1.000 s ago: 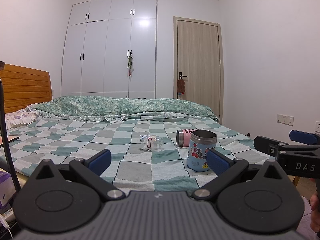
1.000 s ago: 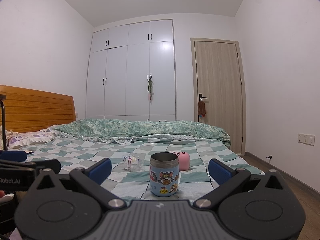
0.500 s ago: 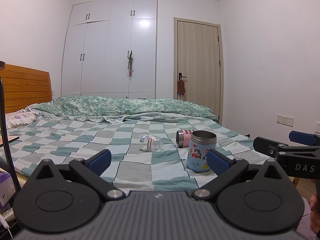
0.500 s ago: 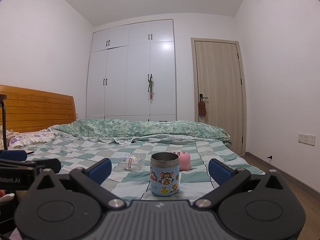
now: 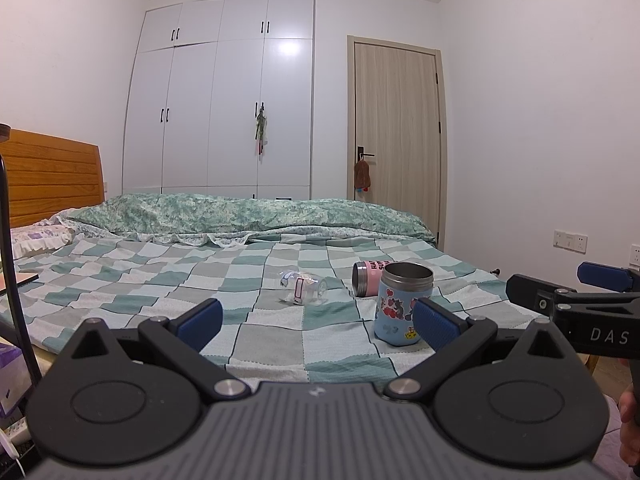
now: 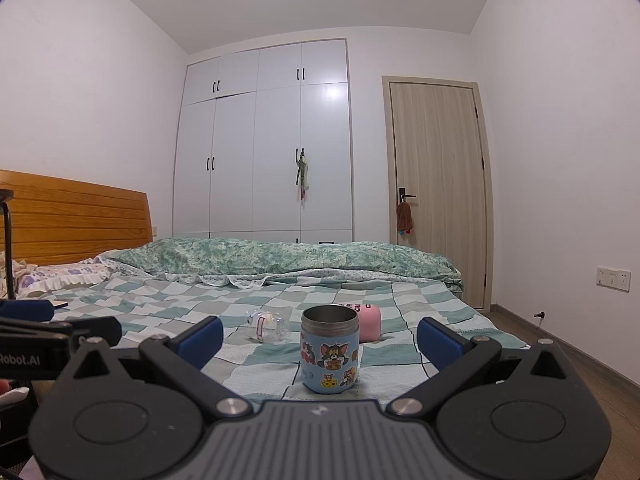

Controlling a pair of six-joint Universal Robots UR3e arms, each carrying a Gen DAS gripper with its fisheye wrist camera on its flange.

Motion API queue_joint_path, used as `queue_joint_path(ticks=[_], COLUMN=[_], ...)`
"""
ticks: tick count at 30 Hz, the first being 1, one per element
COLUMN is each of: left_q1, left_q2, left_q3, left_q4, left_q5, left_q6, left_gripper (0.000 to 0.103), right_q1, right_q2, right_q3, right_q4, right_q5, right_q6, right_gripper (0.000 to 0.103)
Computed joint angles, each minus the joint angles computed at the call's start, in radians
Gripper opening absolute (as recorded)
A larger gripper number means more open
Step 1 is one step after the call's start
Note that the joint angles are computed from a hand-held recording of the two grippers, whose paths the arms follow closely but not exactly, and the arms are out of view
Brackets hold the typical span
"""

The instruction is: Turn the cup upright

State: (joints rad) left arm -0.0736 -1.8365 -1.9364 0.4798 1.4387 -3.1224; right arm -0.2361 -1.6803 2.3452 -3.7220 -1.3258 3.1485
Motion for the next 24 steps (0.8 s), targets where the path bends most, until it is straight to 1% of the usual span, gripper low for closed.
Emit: queue_joint_path(ticks=[19, 20, 24], left_q1=[0.001, 0.004, 0.008], left_q2=[0.001, -0.018, -0.007], left_q3=[0.000, 0.019, 0.017], left_q4=[-0.001, 0.000, -0.014], left_q5=[-0.001, -0.004, -0.006], left_q6=[0.000, 0.000, 0.001], left_gripper=[0.103, 0.103, 0.103], right_q1=[0.004, 0.005, 0.007], right_q2=[0.003, 0.004, 0.017], right_q3=[-0.004, -0.006, -0.036], right_q4=[0.001, 0.005, 0.030], right_q5=[-0.005, -0.006, -0.002], right_q6=[-0.001, -0.002, -0.006], right_gripper=[0.103, 0.103, 0.103])
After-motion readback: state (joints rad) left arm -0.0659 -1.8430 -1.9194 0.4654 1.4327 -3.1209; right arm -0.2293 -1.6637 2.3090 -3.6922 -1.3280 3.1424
